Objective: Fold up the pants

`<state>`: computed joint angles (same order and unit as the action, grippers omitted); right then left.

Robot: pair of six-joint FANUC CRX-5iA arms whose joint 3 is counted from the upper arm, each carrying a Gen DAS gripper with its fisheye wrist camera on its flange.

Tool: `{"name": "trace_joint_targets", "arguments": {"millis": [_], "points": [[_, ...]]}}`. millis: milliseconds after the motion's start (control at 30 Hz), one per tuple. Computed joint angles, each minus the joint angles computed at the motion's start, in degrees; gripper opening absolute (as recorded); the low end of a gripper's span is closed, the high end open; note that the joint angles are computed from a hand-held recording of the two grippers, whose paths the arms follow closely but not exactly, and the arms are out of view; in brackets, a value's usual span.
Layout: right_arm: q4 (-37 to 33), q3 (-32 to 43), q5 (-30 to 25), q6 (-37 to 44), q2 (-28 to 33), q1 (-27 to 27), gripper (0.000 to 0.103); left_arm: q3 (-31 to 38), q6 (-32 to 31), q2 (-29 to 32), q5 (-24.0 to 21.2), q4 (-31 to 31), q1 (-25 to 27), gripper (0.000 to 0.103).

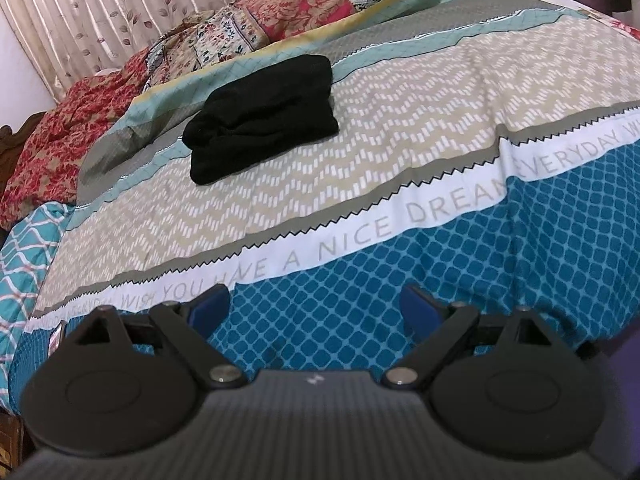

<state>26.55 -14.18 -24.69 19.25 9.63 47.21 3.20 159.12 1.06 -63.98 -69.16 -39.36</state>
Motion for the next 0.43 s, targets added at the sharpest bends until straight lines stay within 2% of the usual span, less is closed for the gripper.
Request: {"name": "trace_joint_targets", "arguments": {"millis": [167, 333, 433], "points": [[-0.52, 0.12, -0.49, -0.02, 0.03, 0.01, 0.094, -0.62, -5.86, -1.35, 7.91, 10.90, 5.56, 0.103], [-0.19, -0.15, -0.81, -0.75, -0.05, 0.01, 0.094, -1.51, -7.32, -1.29, 9.72, 13.97, 7.30, 0.103], [-1.34, 0.26, -1.00, 0.39, 0.14, 0.02, 0.094, -2.67, -12.46, -1.67, 13.45, 22.24, 11.66, 0.103]]}}
